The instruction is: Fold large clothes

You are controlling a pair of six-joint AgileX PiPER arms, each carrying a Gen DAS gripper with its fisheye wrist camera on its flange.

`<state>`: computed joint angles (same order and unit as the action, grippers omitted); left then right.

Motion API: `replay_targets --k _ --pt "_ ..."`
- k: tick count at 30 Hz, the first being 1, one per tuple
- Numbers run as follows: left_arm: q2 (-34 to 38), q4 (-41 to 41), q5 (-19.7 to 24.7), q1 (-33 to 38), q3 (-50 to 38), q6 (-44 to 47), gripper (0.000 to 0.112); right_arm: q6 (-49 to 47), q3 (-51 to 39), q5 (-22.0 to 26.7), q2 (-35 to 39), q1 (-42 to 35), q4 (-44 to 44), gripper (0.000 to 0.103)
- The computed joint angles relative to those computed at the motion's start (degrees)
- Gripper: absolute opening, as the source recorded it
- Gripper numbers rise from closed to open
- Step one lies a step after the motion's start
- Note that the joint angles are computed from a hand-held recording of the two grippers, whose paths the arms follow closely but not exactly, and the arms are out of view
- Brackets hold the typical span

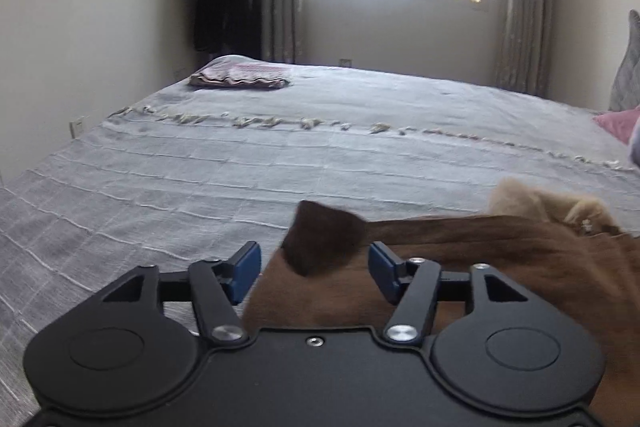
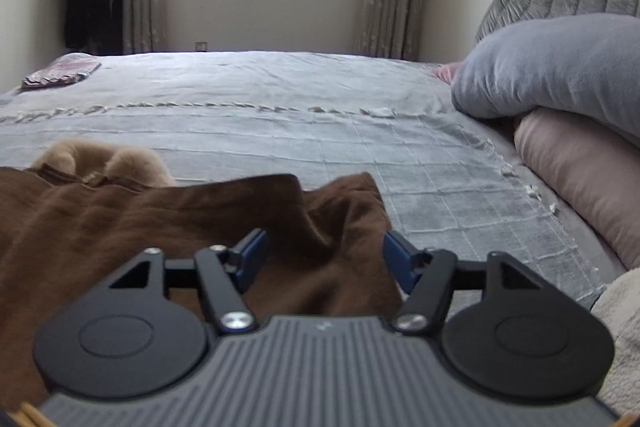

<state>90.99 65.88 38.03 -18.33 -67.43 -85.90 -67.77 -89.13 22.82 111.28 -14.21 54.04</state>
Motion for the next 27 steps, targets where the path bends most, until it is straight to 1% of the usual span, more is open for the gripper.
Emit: replay_targets --k 2,4,5,7,8,9,10,11,12,13,15,16,17,18,19,21,24,25,26,27 --pt "-0.9 -2.6 -2.6 -2.7 -0.6 0.0 0.074 -2.2 1.9 3.2 -2.2 0.9 2.3 0.067" --pt "-0.4 -6.6 -5.5 -5.2 -1.6 1.8 0.075 -2.7 4.2 5.3 -3.8 2.8 3.3 0.073" --pt "0.2 -7.6 -7.0 -6.3 -1.7 1.3 0.075 -3.5 5.5 5.5 -4.4 4.0 4.0 0.078" --pt "1.5 -8.5 -11.0 -7.3 -0.4 -2.1 0.075 -5.0 8.2 4.0 -5.0 6.6 4.2 0.078" --pt "2.2 -6.8 -12.7 -7.5 1.0 -6.0 0.075 -4.8 9.0 3.2 -4.7 7.5 3.5 0.078" --pt "2.5 -2.7 -13.1 -8.1 2.7 -10.5 0.075 -4.3 9.6 2.2 -4.3 8.0 2.6 0.078" --pt "2.4 2.8 -14.0 -8.4 5.2 -15.0 0.074 -4.3 10.4 1.0 -3.9 8.0 2.6 0.078" --pt "1.7 7.8 -15.8 -8.1 7.7 -18.4 0.074 -5.3 10.6 0.8 -3.3 7.2 3.9 0.079" --pt "0.5 11.8 -17.6 -7.3 9.9 -20.2 0.074 -7.0 10.7 1.4 -2.7 5.8 6.1 0.079" --pt "-1.0 13.8 -18.7 -6.4 11.8 -20.1 0.074 -8.6 10.8 1.6 -2.4 4.2 7.7 0.079" --pt "-4.7 17.4 -21.1 -4.4 16.0 -20.6 0.074 -13.2 11.4 1.5 -2.1 0.6 11.1 0.079" --pt "-6.6 17.6 -21.3 -3.6 17.8 -19.8 0.074 -16.2 11.5 2.7 -1.7 -1.6 13.0 0.079" --pt "-8.2 16.6 -20.0 -3.1 19.2 -18.3 0.074 -17.2 11.5 3.7 -1.6 -3.5 13.5 0.079" --pt "-10.1 15.1 -19.9 -2.2 20.6 -17.1 0.074 -17.2 11.8 3.1 -1.7 -4.8 13.3 0.079" --pt "-11.6 11.4 -18.7 -1.4 21.4 -14.1 0.074 -16.7 11.9 3.4 -1.9 -6.2 12.9 0.079" --pt "-15.1 4.1 -14.7 -0.9 22.6 -8.4 0.075 -12.2 11.7 4.6 -2.6 -8.7 9.7 0.08" --pt "-21.8 -7.6 -10.8 -0.3 24.7 1.0 0.076 -12.0 13.7 7.5 -4.9 -12.5 9.3 0.083" --pt "-24.0 -10.2 -8.7 -1.5 25.4 2.0 0.079 -11.6 14.3 9.2 -5.6 -13.8 9.3 0.084" --pt "-26.1 -12.9 -6.0 -2.8 25.4 2.9 0.092 -11.2 15.0 11.9 -6.5 -15.6 9.5 0.085" --pt "-27.9 -14.8 -3.0 -4.4 25.4 2.6 0.099 -10.9 15.6 14.5 -7.3 -17.2 9.7 0.086"
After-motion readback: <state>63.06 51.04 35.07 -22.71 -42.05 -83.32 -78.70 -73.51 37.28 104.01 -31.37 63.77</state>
